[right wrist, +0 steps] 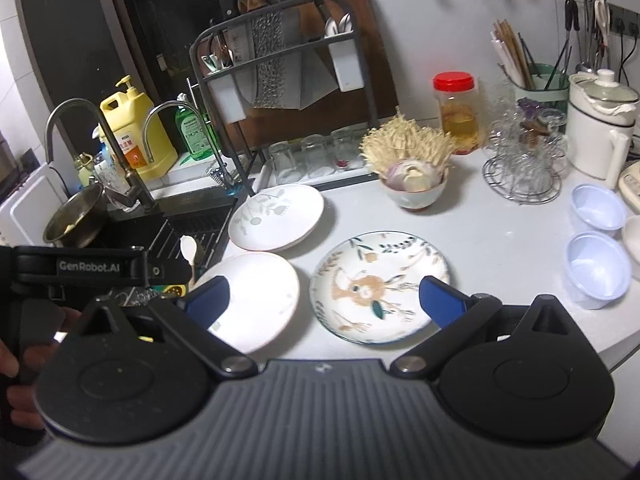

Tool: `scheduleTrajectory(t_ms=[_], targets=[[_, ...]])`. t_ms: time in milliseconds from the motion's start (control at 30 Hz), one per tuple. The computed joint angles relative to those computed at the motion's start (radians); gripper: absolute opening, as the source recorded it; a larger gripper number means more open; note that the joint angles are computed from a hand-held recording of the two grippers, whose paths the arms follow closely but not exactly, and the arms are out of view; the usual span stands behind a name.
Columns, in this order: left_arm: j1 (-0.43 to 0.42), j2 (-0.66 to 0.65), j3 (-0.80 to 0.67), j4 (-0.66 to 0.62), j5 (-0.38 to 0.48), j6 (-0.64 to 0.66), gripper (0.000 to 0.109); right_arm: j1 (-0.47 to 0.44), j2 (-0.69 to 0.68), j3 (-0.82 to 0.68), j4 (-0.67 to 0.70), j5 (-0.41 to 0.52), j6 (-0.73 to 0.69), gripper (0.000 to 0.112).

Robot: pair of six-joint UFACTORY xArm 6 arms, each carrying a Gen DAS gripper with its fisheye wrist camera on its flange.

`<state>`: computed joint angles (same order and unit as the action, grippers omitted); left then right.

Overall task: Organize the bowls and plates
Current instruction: 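Move both grippers down to the rim of the white leaf plate, then close both grippers on the white leaf plate rim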

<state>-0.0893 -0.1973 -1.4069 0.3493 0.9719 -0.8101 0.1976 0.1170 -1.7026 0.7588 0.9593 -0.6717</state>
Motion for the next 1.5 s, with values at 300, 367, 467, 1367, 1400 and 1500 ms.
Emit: scheduleTrajectory(t_ms=[300, 367, 467, 1367, 1400, 1500], targets=[[0.205, -0.002, 0.089, -0.155, -0.097, 0.268, 0.099, 0.157, 0.035, 0.021, -0.136, -0.106, 0.154, 0.098], [0.238, -0.002, 0.113, -0.174, -0.122, 0.312, 0.099, 0.179, 0.048, 0.017, -0.151, -0.103, 0.173, 0.098], [0.281, 0.000, 0.149, -0.213, -0.155, 0.385, 0.099, 0.204, 0.069, 0.009, -0.186, -0.080, 0.212, 0.087], [0.391, 0.196, 0.219, -0.556, -0.327, 0.671, 0.034, 0.283, 0.254, -0.043, -0.379, -0.125, 0.522, 0.021], [0.391, 0.196, 0.225, -0.572, -0.340, 0.680, 0.030, 0.284, 0.251, -0.038, -0.382, -0.133, 0.514, 0.021], [0.388, 0.202, 0.224, -0.602, -0.363, 0.699, 0.022, 0.287, 0.254, -0.041, -0.379, -0.137, 0.499, 0.021]])
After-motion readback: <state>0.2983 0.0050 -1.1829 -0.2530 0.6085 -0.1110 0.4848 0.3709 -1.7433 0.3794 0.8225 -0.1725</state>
